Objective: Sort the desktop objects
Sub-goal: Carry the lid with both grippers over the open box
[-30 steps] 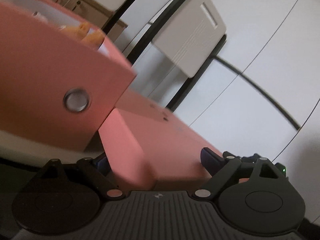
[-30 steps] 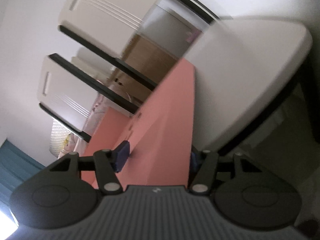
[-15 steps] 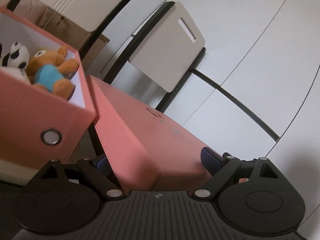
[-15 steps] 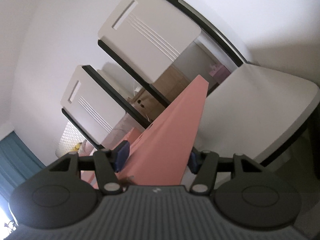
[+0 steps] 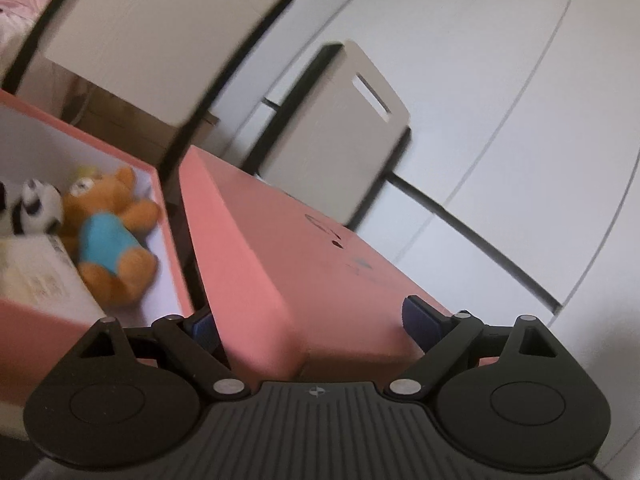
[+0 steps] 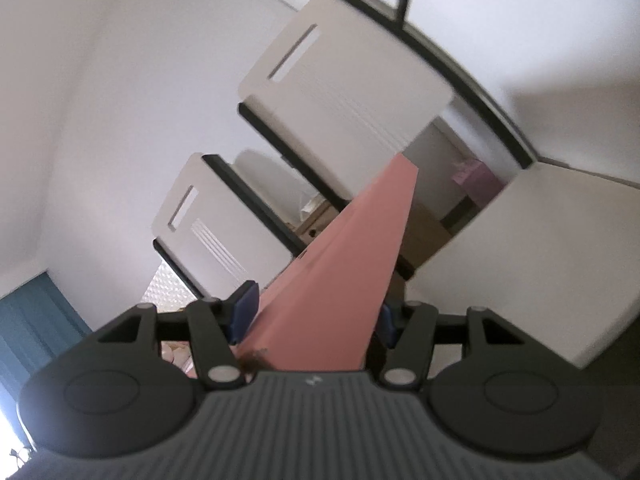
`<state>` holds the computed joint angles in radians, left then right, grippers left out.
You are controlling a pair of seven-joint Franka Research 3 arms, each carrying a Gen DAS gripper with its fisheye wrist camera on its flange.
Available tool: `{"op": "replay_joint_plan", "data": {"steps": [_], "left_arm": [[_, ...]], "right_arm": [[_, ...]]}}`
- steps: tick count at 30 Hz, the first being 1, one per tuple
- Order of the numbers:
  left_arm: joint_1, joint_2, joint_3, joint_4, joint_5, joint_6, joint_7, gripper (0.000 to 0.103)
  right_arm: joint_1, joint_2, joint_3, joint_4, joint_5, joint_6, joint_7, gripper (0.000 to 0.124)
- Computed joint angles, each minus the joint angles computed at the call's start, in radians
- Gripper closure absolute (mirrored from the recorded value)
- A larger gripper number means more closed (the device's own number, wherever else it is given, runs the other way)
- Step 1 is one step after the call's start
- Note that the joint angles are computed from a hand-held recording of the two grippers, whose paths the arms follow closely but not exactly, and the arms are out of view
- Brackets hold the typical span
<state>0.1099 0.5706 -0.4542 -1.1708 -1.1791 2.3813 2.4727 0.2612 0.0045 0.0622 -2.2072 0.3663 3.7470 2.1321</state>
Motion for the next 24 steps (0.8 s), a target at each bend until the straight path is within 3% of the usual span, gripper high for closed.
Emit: {"op": "replay_joint_plan", "data": {"steps": [6,16,24], "left_arm": [[0.018,0.049,0.009,0.078,0.022,0.037,-0.053,0.01],[0.074,0.076,0.003,0.099,0.022,0.211,-0.132,0.01],[0.104,0.117,-0.007,0.148,0.077,0.324,-0.229,0.01]], "right_arm": [[0.024,0.133,0.019,0.202,0.053,-0.047,-0.09,0.064],[0.096,0.439,0.027,0.645,0.107,-0.15,-0.216,0.062],[0.101,0.704,0.074,0.999,0.079,-0.223,-0.197,0.062]]}}
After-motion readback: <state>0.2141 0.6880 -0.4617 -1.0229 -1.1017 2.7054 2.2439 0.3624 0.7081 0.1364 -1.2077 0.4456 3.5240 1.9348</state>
